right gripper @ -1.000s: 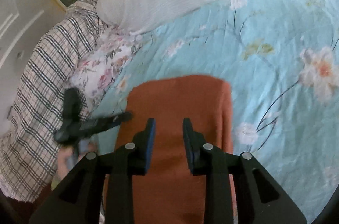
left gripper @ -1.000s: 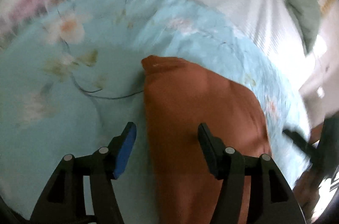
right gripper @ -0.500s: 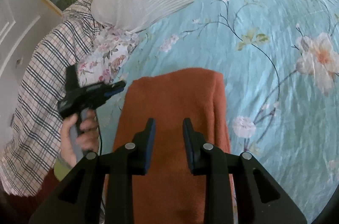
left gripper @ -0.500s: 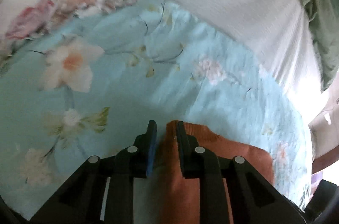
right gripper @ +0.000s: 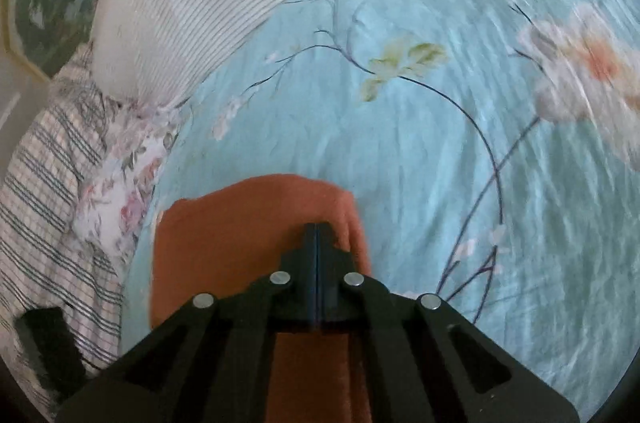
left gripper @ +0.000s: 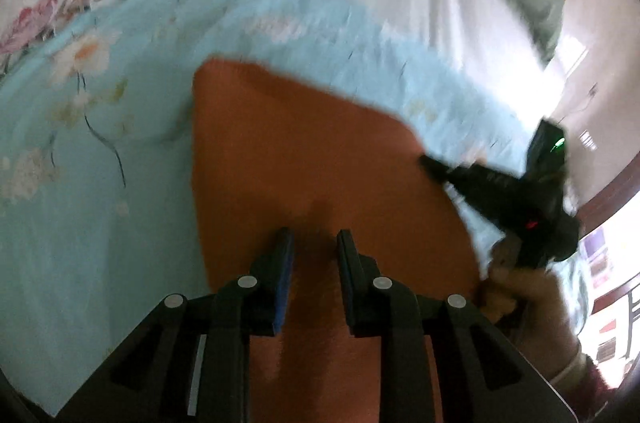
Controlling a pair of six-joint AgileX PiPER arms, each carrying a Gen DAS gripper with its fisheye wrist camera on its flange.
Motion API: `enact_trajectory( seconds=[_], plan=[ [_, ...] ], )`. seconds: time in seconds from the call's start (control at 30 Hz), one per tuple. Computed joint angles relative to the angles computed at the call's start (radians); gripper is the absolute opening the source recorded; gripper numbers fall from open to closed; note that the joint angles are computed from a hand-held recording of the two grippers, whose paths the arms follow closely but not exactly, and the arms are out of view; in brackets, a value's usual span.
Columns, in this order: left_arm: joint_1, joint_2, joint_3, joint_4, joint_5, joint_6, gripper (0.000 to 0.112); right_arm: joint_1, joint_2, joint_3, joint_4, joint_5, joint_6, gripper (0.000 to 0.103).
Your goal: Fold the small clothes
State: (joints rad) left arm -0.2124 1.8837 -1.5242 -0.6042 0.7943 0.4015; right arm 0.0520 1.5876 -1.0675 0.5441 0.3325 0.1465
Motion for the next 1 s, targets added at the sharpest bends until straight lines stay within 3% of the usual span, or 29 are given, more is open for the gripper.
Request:
enact_trajectory(
  seconds=[0.07, 0.2, 0.37, 0.57, 0.63, 0.73, 0.87, 1.0],
  plan=[
    [0.003, 0.019, 0.002, -0.015, -0.015, 0.003, 0.021, 0.006, -0.008, -0.012, -0.064, 0.02, 0.058, 0.0],
    [-0.01, 0.003, -0.02, 0.053, 0.004, -0.066, 0.018, 0.012, -0.103, 0.025, -0.029, 0.062, 0.019, 0.004],
    [0.003, -0.161, 0.178, -0.028, -0.002, 0.057, 0.018, 0.116, -0.307, 0.108, -0.114, 0.17, 0.034, 0.004],
    [-0.02, -0.415, 0.483, -0.013, -0.089, 0.13, 0.019, 0.308, -0.478, 0.28, -0.485, 0.232, 0.438, 0.004],
    [-0.013, -0.465, 0.549, -0.023, -0.094, 0.163, 0.02, 0.316, -0.489, 0.347, -0.507, 0.223, 0.487, 0.003],
    [-0.055, -0.491, 0.617, 0.063, -0.148, 0.107, 0.02, 0.302, -0.509, 0.421, -0.462, 0.144, 0.484, 0.003],
    [-0.121, -0.503, 0.659, 0.178, -0.233, 0.006, 0.02, 0.384, -0.516, 0.385, -0.659, 0.21, 0.682, 0.003],
    [-0.124, -0.527, 0.675, 0.197, -0.226, -0.029, 0.021, 0.491, -0.549, 0.366, -0.799, 0.254, 0.807, 0.004]
  ],
)
